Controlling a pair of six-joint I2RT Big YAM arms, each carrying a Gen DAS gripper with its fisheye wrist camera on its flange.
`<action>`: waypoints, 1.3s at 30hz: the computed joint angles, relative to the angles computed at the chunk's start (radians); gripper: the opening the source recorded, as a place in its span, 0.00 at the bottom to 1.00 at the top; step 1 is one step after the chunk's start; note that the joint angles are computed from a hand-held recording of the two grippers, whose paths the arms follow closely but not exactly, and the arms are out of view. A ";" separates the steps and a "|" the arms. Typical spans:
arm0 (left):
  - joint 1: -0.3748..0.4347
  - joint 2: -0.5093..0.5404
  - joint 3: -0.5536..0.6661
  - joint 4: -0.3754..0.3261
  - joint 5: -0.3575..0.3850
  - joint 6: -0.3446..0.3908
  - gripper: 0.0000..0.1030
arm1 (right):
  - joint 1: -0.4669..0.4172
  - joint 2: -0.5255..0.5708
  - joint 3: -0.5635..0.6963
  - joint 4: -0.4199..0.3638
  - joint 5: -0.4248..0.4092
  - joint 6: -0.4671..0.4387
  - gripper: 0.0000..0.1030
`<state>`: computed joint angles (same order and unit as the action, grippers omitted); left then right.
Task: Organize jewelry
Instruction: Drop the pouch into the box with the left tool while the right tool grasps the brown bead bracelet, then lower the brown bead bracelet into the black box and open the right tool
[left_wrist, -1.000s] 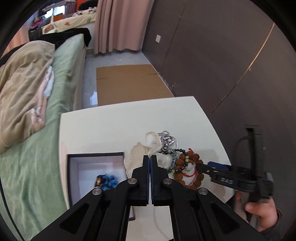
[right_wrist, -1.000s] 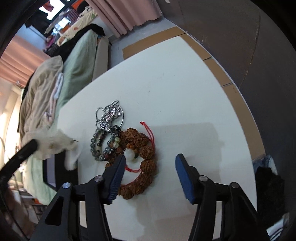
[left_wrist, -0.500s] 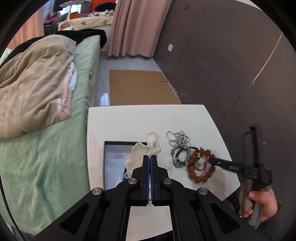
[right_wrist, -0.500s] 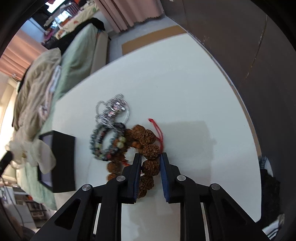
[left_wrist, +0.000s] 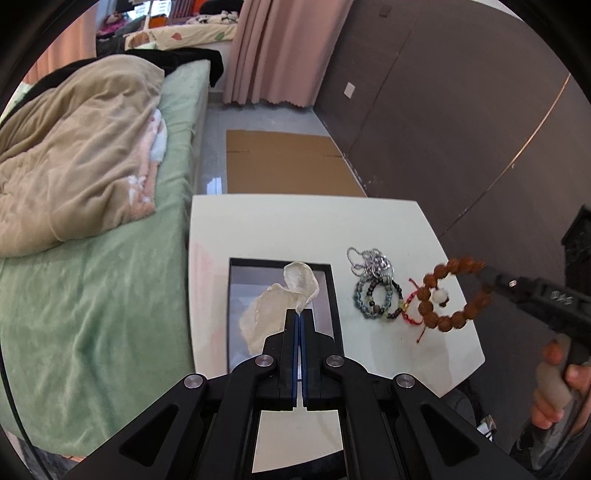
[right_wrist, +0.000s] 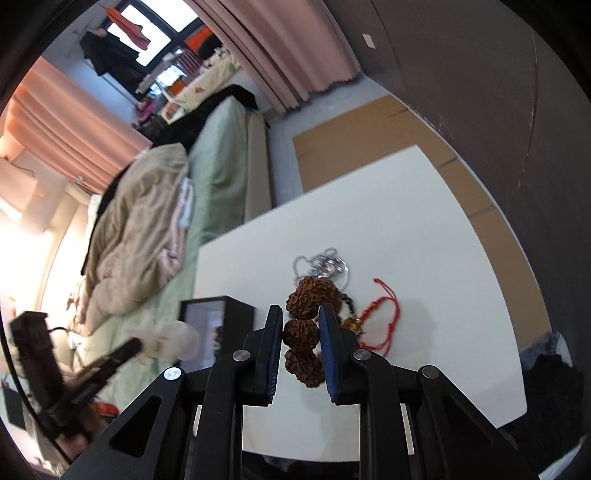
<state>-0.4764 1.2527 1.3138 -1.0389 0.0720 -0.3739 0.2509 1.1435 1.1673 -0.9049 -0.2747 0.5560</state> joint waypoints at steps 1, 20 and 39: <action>-0.001 0.004 0.000 -0.001 0.005 -0.001 0.00 | 0.002 -0.008 0.001 0.001 -0.001 0.004 0.21; -0.007 0.051 -0.007 -0.001 0.141 -0.086 0.74 | 0.031 -0.049 0.020 -0.033 0.010 -0.007 0.21; 0.170 -0.127 -0.079 -0.032 0.017 -0.076 0.74 | 0.256 0.176 0.154 0.068 -0.035 0.018 0.21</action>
<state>-0.3066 1.1258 1.2344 -1.0712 0.0893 -0.4500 0.5065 1.3199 1.3217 -0.8371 -0.3101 0.5743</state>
